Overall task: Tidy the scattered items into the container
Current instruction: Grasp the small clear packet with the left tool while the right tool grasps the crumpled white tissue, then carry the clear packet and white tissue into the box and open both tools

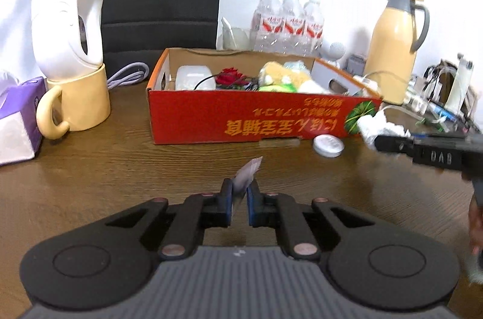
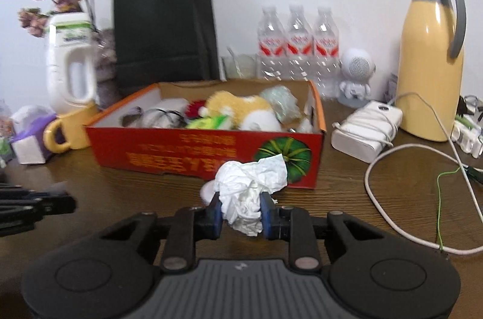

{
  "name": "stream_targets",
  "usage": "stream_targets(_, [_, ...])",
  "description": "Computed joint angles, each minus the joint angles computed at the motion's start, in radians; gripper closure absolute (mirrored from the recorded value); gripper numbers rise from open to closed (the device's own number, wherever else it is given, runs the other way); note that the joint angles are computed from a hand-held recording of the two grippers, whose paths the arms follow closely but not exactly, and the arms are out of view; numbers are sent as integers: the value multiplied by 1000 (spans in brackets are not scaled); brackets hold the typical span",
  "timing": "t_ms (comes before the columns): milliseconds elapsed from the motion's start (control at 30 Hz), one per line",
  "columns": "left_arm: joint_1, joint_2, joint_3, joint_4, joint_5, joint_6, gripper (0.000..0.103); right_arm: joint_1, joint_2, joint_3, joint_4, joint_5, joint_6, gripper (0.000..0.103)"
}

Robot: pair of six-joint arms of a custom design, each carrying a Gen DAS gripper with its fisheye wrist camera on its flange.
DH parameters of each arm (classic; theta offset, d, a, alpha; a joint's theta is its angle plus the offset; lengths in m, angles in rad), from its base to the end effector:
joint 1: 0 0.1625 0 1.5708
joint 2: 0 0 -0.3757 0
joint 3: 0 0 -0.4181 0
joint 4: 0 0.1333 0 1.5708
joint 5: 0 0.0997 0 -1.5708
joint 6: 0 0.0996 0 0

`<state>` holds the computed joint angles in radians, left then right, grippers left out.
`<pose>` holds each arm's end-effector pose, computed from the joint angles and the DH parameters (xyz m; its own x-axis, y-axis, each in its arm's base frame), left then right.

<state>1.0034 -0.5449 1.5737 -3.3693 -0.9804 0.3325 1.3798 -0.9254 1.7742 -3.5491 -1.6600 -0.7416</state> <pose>-0.1988 -0.6632 0.0090 -0.7330 0.3109 -0.6050 0.6614 0.5333 -0.5273 0.0017 -0.6467 0.1966 -0.7646 -0.0855 0.6388 -0.5904 0.4904 -0.6410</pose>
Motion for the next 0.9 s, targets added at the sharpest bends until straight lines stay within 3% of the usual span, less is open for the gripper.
stream_targets(433, [-138, -7, 196, -299, 122, -39, 93, -9, -128, 321, -234, 152, -49, 79])
stream_targets(600, [-193, -33, 313, -379, 125, -95, 93, -54, -163, 454, -387, 267, -60, 79])
stream_targets(700, [-228, -2, 340, -503, 149, -35, 93, -80, -171, 510, -449, 317, -23, 79])
stream_targets(900, [-230, 6, 330, -502, 138, -10, 93, -81, -145, 532, -514, 340, -39, 79])
